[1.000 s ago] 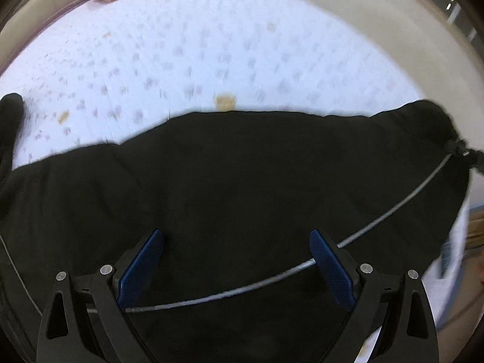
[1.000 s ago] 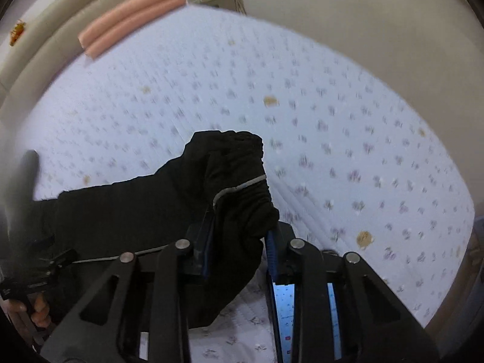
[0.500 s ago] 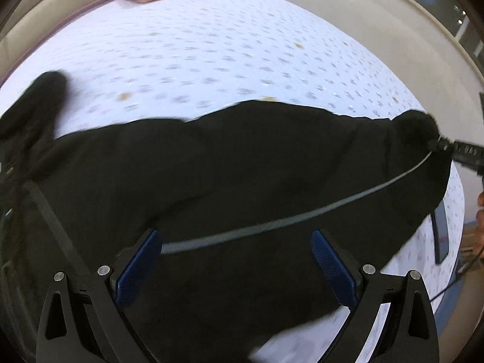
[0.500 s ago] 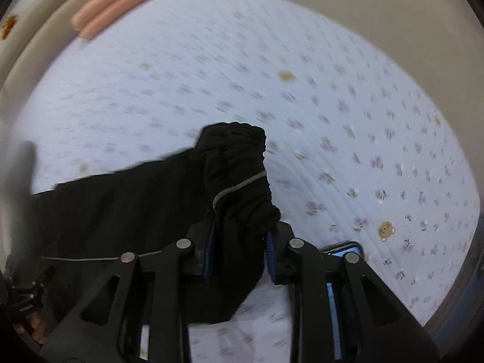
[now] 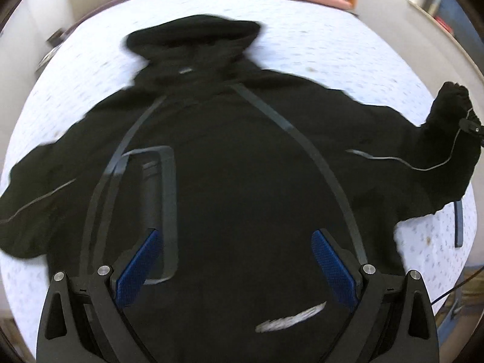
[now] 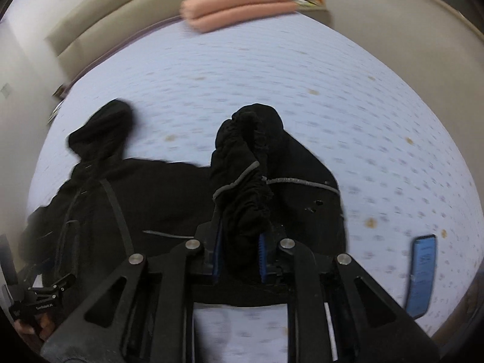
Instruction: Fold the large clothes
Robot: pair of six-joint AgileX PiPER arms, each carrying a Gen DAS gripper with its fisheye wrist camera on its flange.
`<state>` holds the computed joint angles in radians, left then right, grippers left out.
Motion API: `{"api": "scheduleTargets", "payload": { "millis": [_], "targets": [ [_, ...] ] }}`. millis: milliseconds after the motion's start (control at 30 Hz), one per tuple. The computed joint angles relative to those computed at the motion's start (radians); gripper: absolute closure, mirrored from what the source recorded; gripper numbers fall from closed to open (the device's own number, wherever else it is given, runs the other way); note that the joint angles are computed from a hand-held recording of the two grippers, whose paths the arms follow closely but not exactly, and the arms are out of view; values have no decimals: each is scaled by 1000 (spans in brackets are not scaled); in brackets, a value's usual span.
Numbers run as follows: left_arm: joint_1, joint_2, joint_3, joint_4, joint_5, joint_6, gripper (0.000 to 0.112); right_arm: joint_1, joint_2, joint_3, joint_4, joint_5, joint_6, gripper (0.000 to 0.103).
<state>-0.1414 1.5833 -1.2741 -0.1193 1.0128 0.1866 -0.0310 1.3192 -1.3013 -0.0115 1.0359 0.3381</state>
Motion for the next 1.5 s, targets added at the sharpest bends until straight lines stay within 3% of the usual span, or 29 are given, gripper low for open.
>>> {"api": "scheduleTargets", "payload": {
  "millis": [133, 267, 367, 467, 567, 667, 733, 933, 1033, 1167, 1267, 1367, 1433, 1500],
  "targets": [
    [251, -47, 10, -78, 21, 186, 13, 317, 94, -116, -189, 38, 239, 87],
    [468, 6, -52, -158, 79, 315, 13, 504, 213, -252, -255, 72, 349, 88],
    [576, 64, -110, -194, 130, 317, 13, 621, 323, -366, -292, 106, 402, 88],
    [695, 123, -148, -203, 124, 290, 13, 690, 456, -483, -267, 111, 426, 88],
    [729, 151, -154, -134, 75, 258, 13, 738, 584, -587, -241, 112, 440, 88],
    [709, 112, -67, 46, -126, 163, 13, 766, 709, -691, -194, 123, 445, 88],
    [710, 111, -45, 102, -185, 138, 13, 782, 784, -746, -139, 106, 442, 89],
    [716, 203, -81, 33, -118, 241, 13, 808, 1007, -941, -56, 173, 428, 86],
    [695, 224, -75, -6, -95, 293, 13, 804, 985, -873, -40, 114, 437, 83],
    [644, 216, -62, -44, -85, 304, 13, 778, 921, -790, 43, 63, 374, 69],
    [593, 153, -23, -112, -137, 347, 13, 779, 784, -675, 17, 47, 372, 58],
    [544, 151, -62, -230, -82, 418, 13, 762, 583, -496, -93, 23, 449, 44],
    [485, 189, -105, -244, -68, 397, 13, 731, 491, -404, -188, 41, 517, 44],
    [444, 225, -139, -292, -45, 414, 13, 697, 443, -295, -277, 68, 578, 51]
  ]
}}
